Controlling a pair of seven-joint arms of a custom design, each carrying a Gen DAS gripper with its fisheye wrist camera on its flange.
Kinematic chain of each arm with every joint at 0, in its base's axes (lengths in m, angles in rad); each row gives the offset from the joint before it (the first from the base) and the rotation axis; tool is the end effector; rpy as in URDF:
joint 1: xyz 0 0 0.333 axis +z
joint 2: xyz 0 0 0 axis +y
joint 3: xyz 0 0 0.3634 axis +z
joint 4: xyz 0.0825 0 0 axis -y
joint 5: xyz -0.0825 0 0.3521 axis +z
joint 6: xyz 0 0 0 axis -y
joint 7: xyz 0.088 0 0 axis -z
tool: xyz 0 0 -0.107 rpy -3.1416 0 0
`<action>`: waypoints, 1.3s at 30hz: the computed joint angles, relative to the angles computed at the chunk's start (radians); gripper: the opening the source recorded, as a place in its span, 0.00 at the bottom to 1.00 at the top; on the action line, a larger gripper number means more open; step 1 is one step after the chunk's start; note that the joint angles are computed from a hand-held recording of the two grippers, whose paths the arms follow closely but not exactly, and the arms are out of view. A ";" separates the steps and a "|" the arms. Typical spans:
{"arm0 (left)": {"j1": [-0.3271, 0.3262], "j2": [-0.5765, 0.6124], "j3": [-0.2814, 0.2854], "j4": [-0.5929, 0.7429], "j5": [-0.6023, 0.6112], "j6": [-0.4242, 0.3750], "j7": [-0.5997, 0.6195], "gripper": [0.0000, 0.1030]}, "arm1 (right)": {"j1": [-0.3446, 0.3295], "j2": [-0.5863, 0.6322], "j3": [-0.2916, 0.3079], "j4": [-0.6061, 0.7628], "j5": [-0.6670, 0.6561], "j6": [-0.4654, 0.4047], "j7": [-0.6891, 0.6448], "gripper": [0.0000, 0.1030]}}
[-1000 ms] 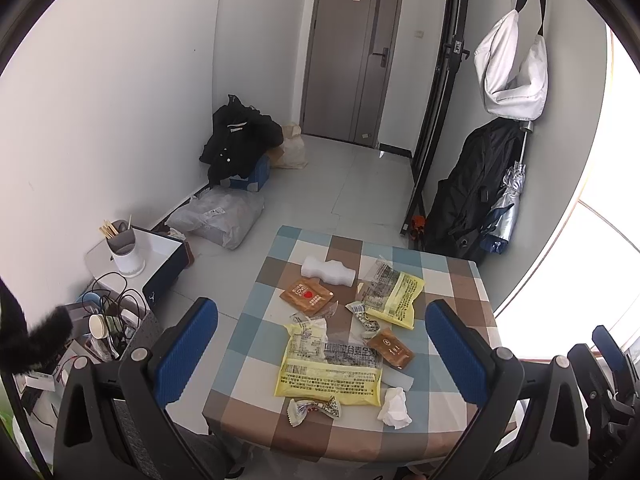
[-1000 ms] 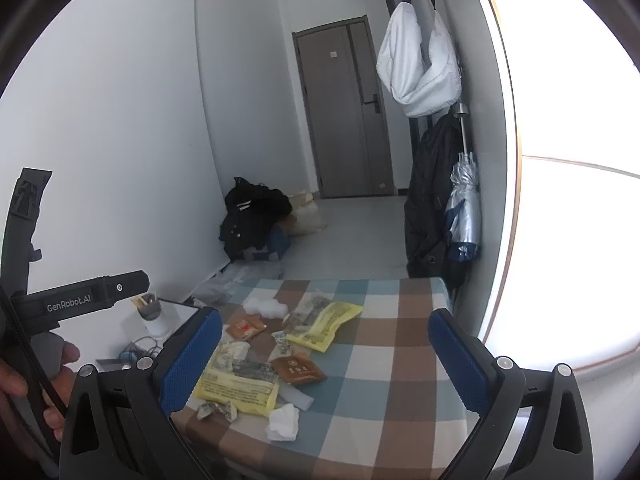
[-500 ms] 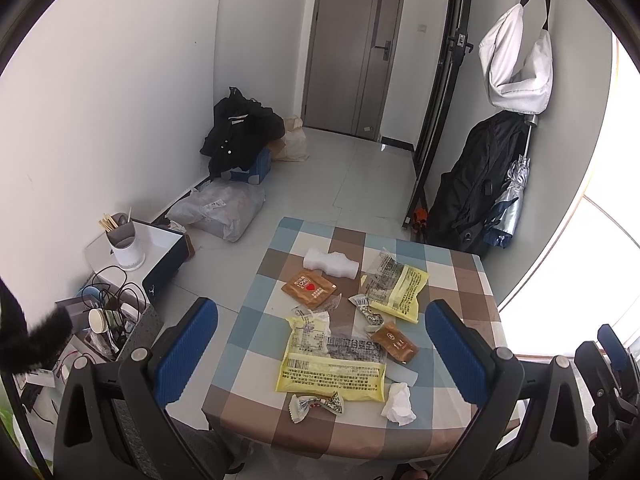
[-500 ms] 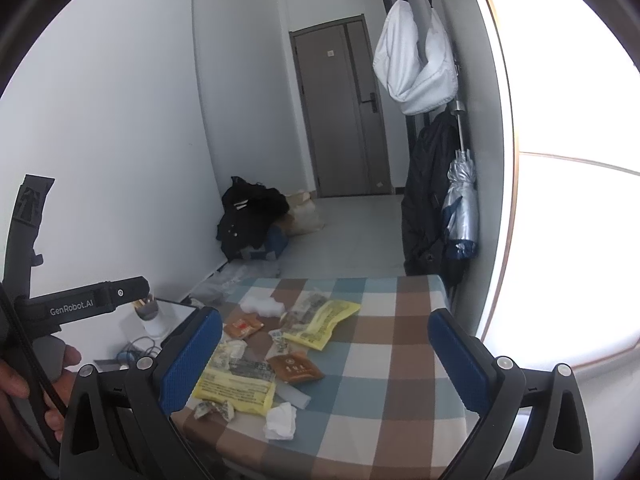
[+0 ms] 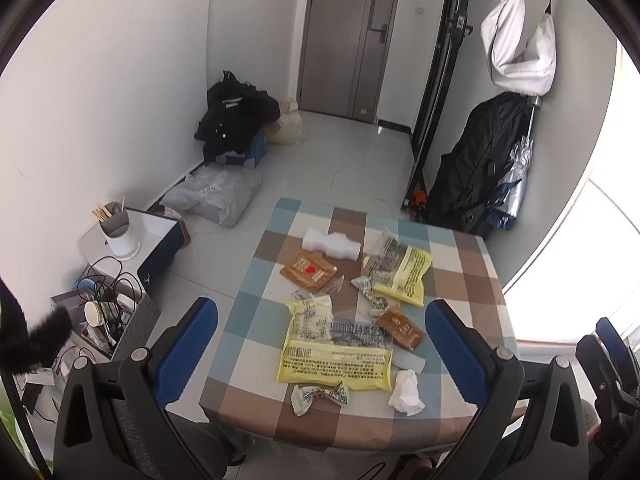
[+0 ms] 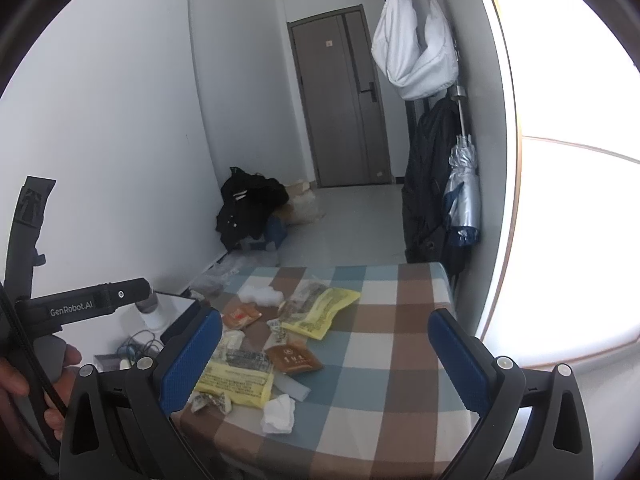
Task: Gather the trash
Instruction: 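Grasp the crumpled candy wrapper with the left gripper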
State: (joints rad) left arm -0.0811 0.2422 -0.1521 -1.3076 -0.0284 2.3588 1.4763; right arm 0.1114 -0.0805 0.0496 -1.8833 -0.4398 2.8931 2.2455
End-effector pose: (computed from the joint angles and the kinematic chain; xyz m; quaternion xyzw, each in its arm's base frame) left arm 0.6409 -0.1342 0.7472 -0.6137 0.6832 -0.3377 0.2062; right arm 0.5376 0.1142 0.7241 -0.5536 0.6427 -0.3284 0.4154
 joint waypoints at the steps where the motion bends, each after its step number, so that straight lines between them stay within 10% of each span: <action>1: 0.003 0.007 -0.003 0.008 -0.008 -0.021 0.010 0.99 | 0.006 0.003 -0.004 -0.002 0.026 -0.004 -0.020 1.00; 24: 0.053 0.154 -0.012 0.164 -0.137 -0.493 0.118 0.99 | 0.044 0.094 -0.037 0.010 0.219 -0.099 -0.153 1.00; 39: 0.014 0.199 -0.006 0.203 -0.061 -0.514 0.071 0.91 | 0.062 0.133 -0.046 0.035 0.278 -0.123 -0.196 1.00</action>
State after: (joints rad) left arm -0.0672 0.4408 -0.1580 -1.1051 -0.0891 1.8447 1.5468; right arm 0.1729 0.0527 0.0036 -1.8479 -0.1613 2.7698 2.0494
